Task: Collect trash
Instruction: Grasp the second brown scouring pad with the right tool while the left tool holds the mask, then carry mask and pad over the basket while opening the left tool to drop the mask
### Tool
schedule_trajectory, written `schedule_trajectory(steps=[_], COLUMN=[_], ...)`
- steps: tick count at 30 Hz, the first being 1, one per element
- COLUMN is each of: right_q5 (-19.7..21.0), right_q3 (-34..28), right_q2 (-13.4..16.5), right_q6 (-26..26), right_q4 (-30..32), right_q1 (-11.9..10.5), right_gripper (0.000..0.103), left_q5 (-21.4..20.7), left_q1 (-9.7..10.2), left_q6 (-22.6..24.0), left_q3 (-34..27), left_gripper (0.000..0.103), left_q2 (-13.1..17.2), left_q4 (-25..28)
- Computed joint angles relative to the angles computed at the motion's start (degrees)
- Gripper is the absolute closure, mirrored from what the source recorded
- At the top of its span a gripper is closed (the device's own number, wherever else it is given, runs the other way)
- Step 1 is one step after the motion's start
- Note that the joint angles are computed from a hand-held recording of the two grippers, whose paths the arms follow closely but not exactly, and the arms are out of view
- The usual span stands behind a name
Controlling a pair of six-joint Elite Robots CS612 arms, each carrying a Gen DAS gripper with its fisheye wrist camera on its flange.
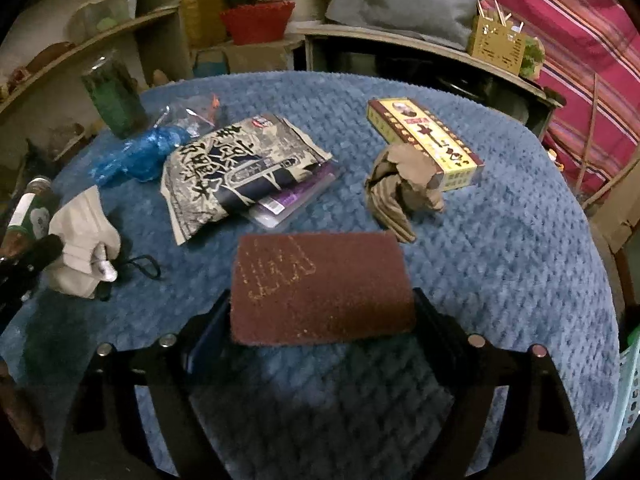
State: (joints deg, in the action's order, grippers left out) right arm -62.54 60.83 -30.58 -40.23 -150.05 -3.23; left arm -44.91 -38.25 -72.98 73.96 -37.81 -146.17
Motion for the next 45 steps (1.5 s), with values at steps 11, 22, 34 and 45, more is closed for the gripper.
schedule_trajectory(steps=[11,22,34,45], right_q5=[4.3,8.3,8.0,4.4], right_q3=[4.0,4.9,1.1,-4.8], right_q2=[-3.0,-4.6,-3.0,0.3], right_q6=[0.4,2.9,8.0,13.4], right_q4=[-7.1,-11.0,-12.3,-11.9], right_q1=[-3.5,-7.6,-12.6,-16.9], right_gripper=[0.019,0.019,0.019,0.019], left_q5=[4.4,8.7,4.9,-3.8], left_q1=[-1.58,-4.17,-5.44,-5.87], left_q6=[1.4,8.3,20.4,30.8], left_q3=[-1.9,-8.3,-23.6,-52.5], left_gripper=[0.098,0.098,0.098,0.098], left_q2=[-0.7,0.8,8.8,24.1], left_q4=[1.7,2.2,-1.6,4.5])
